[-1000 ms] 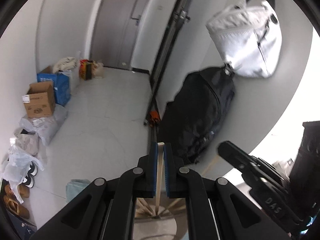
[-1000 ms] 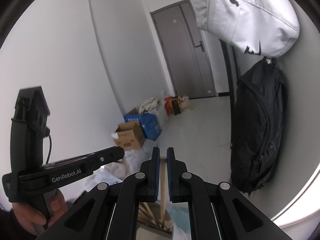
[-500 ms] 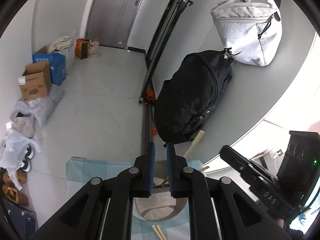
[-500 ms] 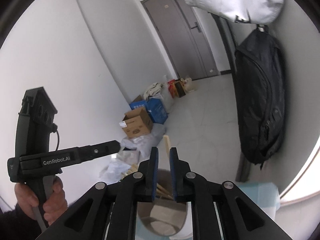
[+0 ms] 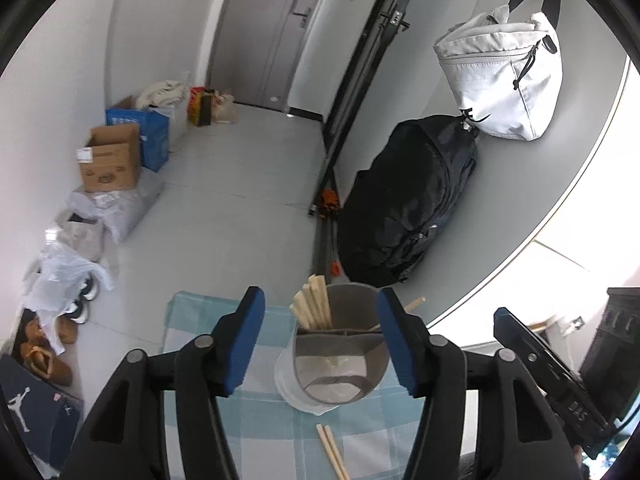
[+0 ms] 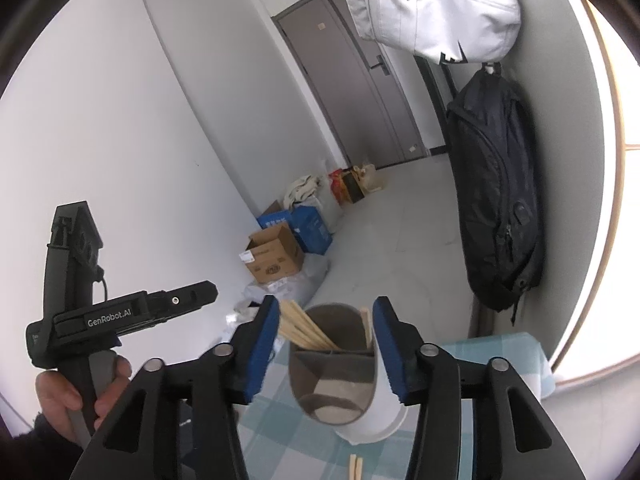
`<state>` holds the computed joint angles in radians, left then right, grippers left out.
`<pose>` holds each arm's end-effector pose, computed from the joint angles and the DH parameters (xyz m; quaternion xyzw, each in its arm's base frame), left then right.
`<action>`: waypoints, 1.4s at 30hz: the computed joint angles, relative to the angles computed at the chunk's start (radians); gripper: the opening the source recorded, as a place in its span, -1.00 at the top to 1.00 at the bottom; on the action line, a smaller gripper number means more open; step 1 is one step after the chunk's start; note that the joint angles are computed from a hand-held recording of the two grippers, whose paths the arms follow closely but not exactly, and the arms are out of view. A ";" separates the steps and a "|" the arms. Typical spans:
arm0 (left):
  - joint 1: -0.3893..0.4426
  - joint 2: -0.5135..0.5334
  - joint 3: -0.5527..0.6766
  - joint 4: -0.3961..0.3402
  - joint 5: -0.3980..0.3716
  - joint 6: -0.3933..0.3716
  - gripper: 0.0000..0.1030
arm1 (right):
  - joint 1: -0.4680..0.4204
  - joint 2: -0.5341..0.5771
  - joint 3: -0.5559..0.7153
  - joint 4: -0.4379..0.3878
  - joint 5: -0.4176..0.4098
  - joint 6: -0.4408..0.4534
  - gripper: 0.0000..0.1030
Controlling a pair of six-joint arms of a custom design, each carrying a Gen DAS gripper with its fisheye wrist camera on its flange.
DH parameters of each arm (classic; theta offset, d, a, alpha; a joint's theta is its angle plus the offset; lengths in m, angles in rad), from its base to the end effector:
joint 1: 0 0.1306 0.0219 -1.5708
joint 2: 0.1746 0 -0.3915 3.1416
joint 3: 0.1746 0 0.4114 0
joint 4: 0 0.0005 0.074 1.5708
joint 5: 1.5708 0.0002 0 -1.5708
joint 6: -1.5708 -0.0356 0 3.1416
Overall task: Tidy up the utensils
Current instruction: 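Open the left tool over the holder while the right tool releases its chopstick, then lower the right tool to the last chopsticks and pinch one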
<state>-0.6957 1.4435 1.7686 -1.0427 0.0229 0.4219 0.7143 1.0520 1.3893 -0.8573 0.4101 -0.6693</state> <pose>0.3927 -0.3296 0.5808 0.1289 0.9012 -0.2282 0.3453 0.2895 0.2316 0.5821 0.0831 0.8491 0.1776 0.4905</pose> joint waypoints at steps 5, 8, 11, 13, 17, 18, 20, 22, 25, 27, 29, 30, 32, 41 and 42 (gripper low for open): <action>-0.049 -0.052 -0.055 0.023 -0.138 -0.011 -0.17 | 0.056 -0.031 -0.029 -0.019 0.051 -0.021 -0.28; -0.086 -0.081 -0.089 0.039 -0.241 -0.031 -0.32 | 0.079 -0.043 -0.041 -0.030 0.073 -0.017 -0.30; -0.108 -0.107 -0.123 0.053 -0.268 -0.029 -0.37 | 0.113 -0.064 -0.066 -0.040 0.101 -0.032 -0.36; -0.119 -0.122 -0.144 0.059 -0.274 -0.024 -0.37 | 0.127 -0.076 -0.081 -0.043 0.115 -0.041 -0.42; -0.144 -0.154 -0.195 0.073 -0.299 -0.010 -0.49 | 0.157 -0.104 -0.116 -0.055 0.139 -0.065 -0.51; -0.149 -0.162 -0.208 0.079 -0.300 -0.008 -0.52 | 0.164 -0.109 -0.124 -0.055 0.144 -0.071 -0.53; -0.158 -0.175 -0.231 0.086 -0.307 0.001 -0.53 | 0.177 -0.117 -0.138 -0.066 0.153 -0.087 -0.59; -0.166 -0.184 -0.254 0.086 -0.313 0.008 -0.54 | 0.203 -0.114 -0.142 -0.096 0.179 -0.103 -0.63; -0.175 -0.191 -0.282 0.089 -0.323 0.021 -0.54 | 0.219 -0.111 -0.152 -0.120 0.185 -0.105 -0.65; -0.178 -0.195 -0.299 0.088 -0.322 0.034 -0.54 | 0.227 -0.111 -0.165 -0.133 0.177 -0.112 -0.67; -0.179 -0.197 -0.316 0.090 -0.306 0.044 -0.55 | 0.228 -0.114 -0.178 -0.134 0.165 -0.116 -0.68; -0.181 -0.197 -0.325 0.091 -0.303 0.049 -0.55 | 0.224 -0.119 -0.191 -0.134 0.149 -0.122 -0.68; -0.186 -0.197 -0.340 0.094 -0.304 0.051 -0.55 | 0.219 -0.123 -0.207 -0.129 0.115 -0.132 -0.68; -0.165 -0.187 -0.423 0.127 -0.269 0.083 -0.55 | 0.182 -0.059 -0.231 -0.234 0.024 -0.161 -0.69; -0.154 -0.187 -0.433 0.127 -0.251 0.083 -0.55 | 0.174 -0.048 -0.231 -0.244 0.008 -0.162 -0.69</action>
<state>-0.8502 1.2569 1.3356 -0.9160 -0.2280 0.5053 0.8885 1.0041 1.1586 -1.1012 0.4181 -0.8310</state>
